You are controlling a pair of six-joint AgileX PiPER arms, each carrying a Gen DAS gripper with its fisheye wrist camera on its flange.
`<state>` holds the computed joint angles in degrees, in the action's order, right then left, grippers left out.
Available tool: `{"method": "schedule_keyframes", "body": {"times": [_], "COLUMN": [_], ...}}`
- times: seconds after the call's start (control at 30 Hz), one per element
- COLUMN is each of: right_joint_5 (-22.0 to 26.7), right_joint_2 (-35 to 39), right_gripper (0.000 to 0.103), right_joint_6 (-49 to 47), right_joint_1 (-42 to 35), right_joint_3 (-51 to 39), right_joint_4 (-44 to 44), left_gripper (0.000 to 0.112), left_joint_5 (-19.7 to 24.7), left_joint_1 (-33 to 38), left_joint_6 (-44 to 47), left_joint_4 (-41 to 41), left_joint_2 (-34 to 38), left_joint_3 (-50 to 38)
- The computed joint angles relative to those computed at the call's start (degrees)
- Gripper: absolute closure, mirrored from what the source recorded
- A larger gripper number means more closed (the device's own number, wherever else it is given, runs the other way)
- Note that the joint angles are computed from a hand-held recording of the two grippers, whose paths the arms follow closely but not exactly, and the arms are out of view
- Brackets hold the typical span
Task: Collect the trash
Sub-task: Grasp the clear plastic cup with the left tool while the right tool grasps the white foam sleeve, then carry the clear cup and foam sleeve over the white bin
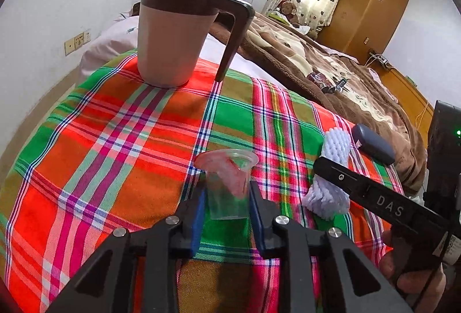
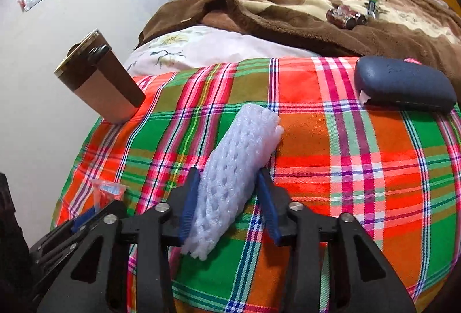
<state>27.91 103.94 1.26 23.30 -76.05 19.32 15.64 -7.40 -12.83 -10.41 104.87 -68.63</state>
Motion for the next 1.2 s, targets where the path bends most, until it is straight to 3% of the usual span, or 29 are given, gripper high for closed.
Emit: {"method": "schedule_keyframes", "body": {"times": [0.23,0.7,1.03,1.2], "right_joint_5": [-1.7,-0.7,1.9,5.1], "right_joint_2": [-2.7,-16.3,-29.4,-35.9], "right_gripper": [0.073,0.075,0.075,0.075], "right_joint_6": [-3.6,-13.0,-16.8,-19.7], "right_joint_1": [-0.6,-3.6,-7.6,-11.2], "right_joint_3": [3.2,14.2,23.0,26.0], "right_joint_4": [2.8,9.5,10.9,11.9], "left_gripper": [0.084,0.084,0.084,0.084], "left_joint_5": [-0.4,1.0,9.5,14.0], "left_joint_1": [-1.6,-10.6,-24.2,-31.5], "left_joint_6": [-3.3,-26.0,-49.5,-55.8], "left_joint_4": [3.2,25.2,46.1,50.9], "left_joint_2": [-1.7,-12.9,-22.5,-24.9], "left_joint_3": [1.8,9.3,12.6,12.9]}}
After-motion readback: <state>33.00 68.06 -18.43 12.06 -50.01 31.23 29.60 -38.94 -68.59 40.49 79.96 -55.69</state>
